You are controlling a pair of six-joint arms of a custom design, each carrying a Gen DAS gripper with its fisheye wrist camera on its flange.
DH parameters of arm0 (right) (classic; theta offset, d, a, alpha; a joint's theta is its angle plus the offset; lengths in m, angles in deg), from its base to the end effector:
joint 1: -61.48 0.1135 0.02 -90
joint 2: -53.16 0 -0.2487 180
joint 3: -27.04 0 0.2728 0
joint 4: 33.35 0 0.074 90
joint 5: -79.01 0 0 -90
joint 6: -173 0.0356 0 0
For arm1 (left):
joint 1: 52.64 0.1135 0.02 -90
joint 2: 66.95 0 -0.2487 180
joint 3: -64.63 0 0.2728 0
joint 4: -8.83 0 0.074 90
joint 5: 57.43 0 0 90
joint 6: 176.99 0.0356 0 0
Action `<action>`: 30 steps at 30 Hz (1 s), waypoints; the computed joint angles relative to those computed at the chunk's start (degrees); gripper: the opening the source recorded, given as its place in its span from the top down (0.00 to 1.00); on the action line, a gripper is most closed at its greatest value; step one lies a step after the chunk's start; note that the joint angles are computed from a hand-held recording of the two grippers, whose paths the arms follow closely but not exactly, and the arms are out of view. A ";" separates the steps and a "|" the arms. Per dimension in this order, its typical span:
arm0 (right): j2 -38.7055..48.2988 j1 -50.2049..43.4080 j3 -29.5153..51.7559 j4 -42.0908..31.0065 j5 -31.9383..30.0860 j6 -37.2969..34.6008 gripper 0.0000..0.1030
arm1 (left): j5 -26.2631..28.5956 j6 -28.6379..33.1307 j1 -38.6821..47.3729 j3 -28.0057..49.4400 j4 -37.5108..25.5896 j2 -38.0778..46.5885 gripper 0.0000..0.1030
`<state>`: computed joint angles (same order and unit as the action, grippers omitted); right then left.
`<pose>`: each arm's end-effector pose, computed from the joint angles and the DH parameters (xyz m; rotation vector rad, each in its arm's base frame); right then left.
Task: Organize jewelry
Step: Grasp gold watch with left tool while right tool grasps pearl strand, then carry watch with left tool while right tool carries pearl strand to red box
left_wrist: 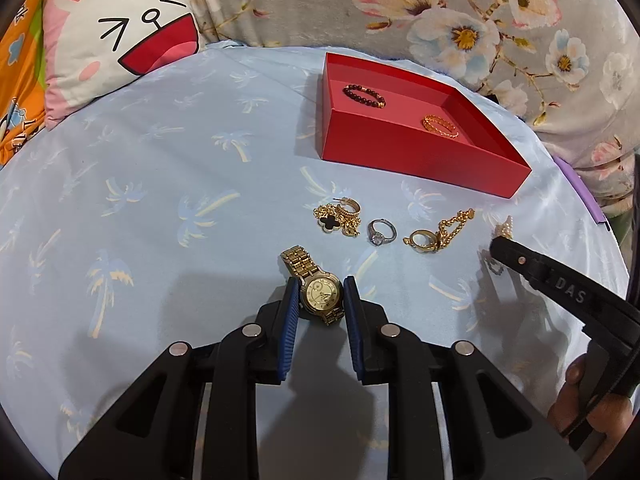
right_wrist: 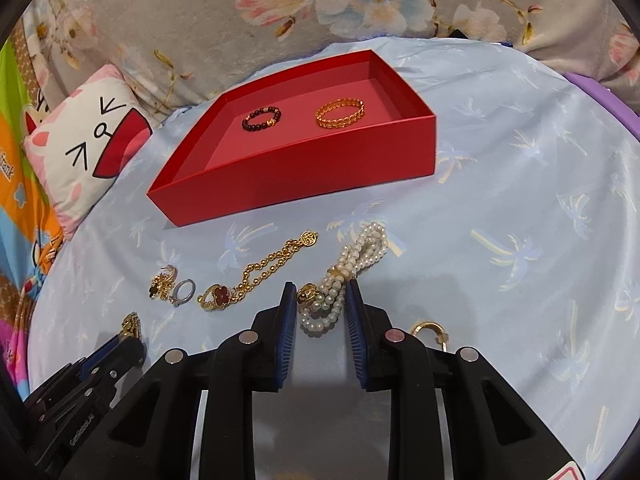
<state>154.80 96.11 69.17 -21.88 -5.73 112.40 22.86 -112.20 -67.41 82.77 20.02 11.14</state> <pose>0.2337 0.1574 0.0406 -0.0685 2.4438 0.4017 0.1729 -0.0394 0.0387 -0.2957 2.3907 -0.1175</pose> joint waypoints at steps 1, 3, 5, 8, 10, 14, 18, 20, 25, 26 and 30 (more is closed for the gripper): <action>-1.20 -0.22 -1.12 0.24 -0.12 0.05 0.77 | -0.01 -0.08 -0.07 0.04 0.07 0.09 0.79; -3.86 -0.47 -3.25 0.50 -0.38 0.24 0.77 | 0.12 -0.08 0.03 -0.03 0.16 0.08 0.79; -7.75 -0.46 -5.72 0.15 -0.27 0.19 0.77 | 0.46 -0.21 0.11 -0.05 -0.34 -0.51 0.79; -14.17 -0.63 -8.70 -1.66 -0.69 -0.24 0.77 | 0.39 -0.59 -0.23 -0.40 -1.68 -2.22 0.79; -18.91 -0.71 -10.36 -3.76 -0.61 -0.78 0.77 | 0.85 -0.65 -0.10 -0.95 -3.62 -4.68 0.79; -27.82 -1.29 -12.72 -8.22 -1.04 -1.83 0.77 | 2.19 -0.75 0.43 -1.84 -11.33 -14.11 0.79; -33.99 -2.12 -13.36 -11.45 -1.76 -2.78 0.77 | 2.08 -0.17 -0.20 -1.64 -21.85 -26.20 0.79; -35.85 -2.68 -12.86 -12.65 -2.36 -3.55 0.77 | 3.07 0.95 0.52 -0.52 -25.44 -29.59 0.79; -34.14 -5.49 -7.44 -13.82 -4.55 -7.05 0.77 | 6.23 4.99 2.73 7.02 -28.77 -28.80 0.79; -32.85 -6.33 -5.65 -13.75 -5.36 -7.86 0.77 | 6.39 5.63 3.05 8.19 -28.60 -28.15 0.79; -26.85 -8.32 1.56 -12.64 -6.66 -10.40 0.77 | 7.35 8.36 4.53 15.48 -27.48 -23.32 0.79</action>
<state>127.95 87.79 70.73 -34.52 -12.39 102.00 30.21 -103.84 -62.88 98.26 -7.47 -12.18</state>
